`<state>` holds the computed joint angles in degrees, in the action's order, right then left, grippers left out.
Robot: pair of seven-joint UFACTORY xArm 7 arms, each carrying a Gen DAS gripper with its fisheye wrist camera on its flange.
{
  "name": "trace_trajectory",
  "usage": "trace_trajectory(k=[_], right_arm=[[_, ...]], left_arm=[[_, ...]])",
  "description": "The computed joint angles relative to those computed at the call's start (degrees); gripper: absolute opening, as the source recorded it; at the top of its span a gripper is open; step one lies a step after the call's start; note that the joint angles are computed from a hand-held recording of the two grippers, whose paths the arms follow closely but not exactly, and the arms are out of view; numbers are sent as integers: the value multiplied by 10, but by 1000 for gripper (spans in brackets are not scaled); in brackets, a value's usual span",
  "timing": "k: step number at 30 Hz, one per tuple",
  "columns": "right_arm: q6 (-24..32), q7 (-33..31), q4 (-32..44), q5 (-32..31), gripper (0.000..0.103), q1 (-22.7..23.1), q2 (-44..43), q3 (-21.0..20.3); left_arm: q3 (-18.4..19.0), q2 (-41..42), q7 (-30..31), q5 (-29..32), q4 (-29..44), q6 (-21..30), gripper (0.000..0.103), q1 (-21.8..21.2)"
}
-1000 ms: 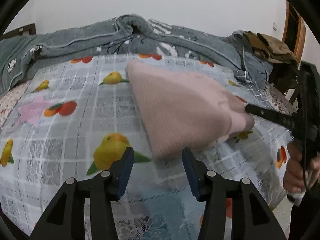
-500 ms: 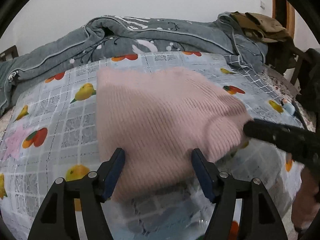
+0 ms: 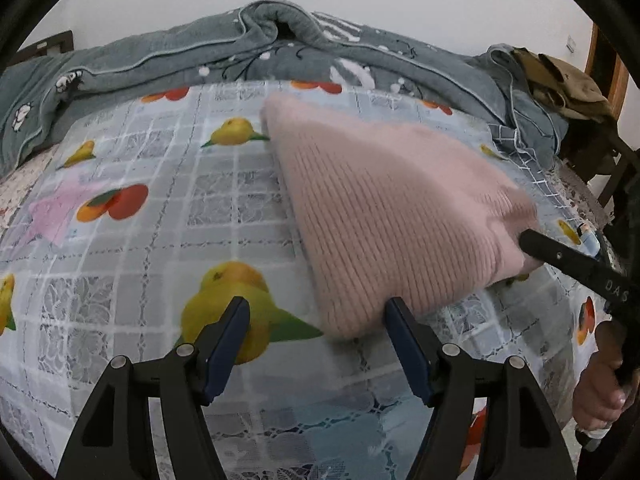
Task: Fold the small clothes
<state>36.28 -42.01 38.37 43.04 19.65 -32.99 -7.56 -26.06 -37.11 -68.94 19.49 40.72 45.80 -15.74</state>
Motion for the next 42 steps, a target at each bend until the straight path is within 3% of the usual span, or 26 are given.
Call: trace_trajectory(k=[6,9,13,18,20,21,22,24,25,28,30,32,37,42], right_arm=[[0,20,0,-24,9,-8,9,9],[18,6,18,-22,20,-5,7,-5],[0,-14,47,4,30,1,29,-8],[23,4,135,25,30,-7,130,6],[63,22,175,16,27,-20,172,17],[75,9,183,20,14,-27,178,25],[63,-27,175,47,13,-35,168,33],[44,-107,151,136,12,1,141,-12],[54,-113,152,151,12,-1,143,-20],[48,-40,158,78,13,-73,183,48],[55,-38,161,67,18,-74,182,45],[61,-25,178,41,31,-82,180,50],[6,-48,223,35,33,-74,206,60],[17,-6,311,-40,33,-86,292,87]], left_arm=[[-3,-23,-4,6,-2,2,69,1],[-14,-34,-2,17,9,29,69,13],[-9,-33,9,31,23,36,69,29],[-10,-8,14,53,51,31,69,57],[-10,5,15,64,63,30,69,65],[-9,10,17,68,67,30,69,68],[-8,14,18,71,70,29,69,69],[-3,21,19,80,72,21,69,72],[1,25,20,83,72,16,69,73],[18,45,28,91,79,-16,69,79],[31,69,41,96,93,-35,69,86],[53,94,65,93,105,-70,69,84],[95,172,134,78,151,-153,69,82],[112,263,182,89,227,-126,66,73]])
